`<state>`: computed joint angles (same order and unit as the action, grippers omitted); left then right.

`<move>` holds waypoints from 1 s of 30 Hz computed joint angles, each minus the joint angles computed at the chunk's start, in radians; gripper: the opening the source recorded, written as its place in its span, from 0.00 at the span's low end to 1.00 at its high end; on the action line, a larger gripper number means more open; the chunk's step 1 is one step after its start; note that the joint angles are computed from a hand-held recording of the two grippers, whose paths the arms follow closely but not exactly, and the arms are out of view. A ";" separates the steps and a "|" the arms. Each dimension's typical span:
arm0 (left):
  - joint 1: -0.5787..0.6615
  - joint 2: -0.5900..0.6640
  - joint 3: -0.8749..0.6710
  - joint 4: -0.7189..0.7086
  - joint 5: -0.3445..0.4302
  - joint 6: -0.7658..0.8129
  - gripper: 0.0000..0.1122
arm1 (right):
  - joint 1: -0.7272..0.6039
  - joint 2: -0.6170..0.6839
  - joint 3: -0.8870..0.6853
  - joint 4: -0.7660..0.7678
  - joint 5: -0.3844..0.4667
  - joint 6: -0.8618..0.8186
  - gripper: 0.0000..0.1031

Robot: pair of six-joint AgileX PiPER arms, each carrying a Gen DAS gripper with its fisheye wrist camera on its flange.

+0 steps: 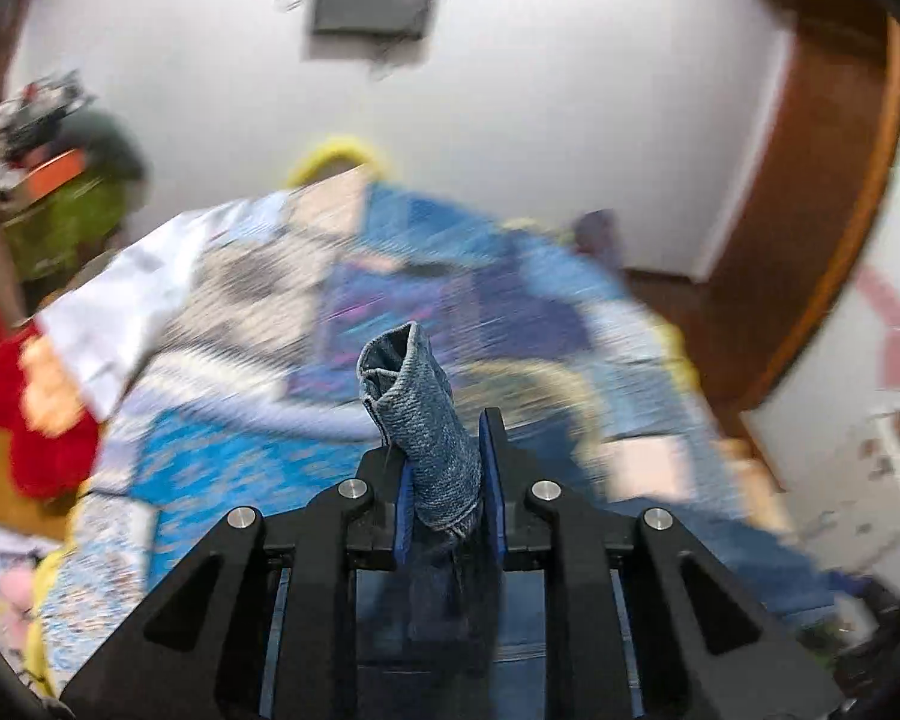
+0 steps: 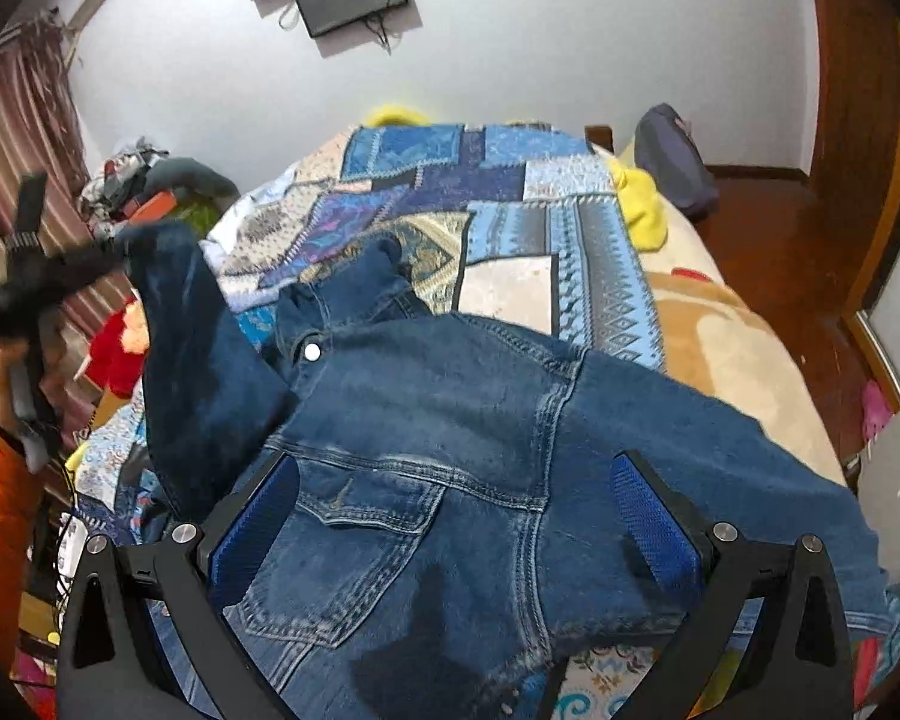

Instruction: Fold large clothes

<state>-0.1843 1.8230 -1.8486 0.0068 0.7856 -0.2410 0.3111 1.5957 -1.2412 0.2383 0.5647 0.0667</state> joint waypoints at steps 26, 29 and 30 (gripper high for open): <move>-0.245 -0.100 0.308 0.008 0.022 0.065 0.66 | -0.193 -0.073 0.069 0.282 0.139 -0.225 1.00; -0.123 -0.135 0.381 0.051 0.008 0.036 0.66 | -0.136 0.034 -0.035 0.256 0.152 -0.177 1.00; -0.088 -0.136 0.400 0.062 0.002 0.026 0.66 | -0.115 0.076 -0.079 0.242 0.160 -0.159 1.00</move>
<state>-0.2727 1.6872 -1.4485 0.0689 0.7878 -0.2151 0.1964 1.6716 -1.3206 0.4801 0.7252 -0.0918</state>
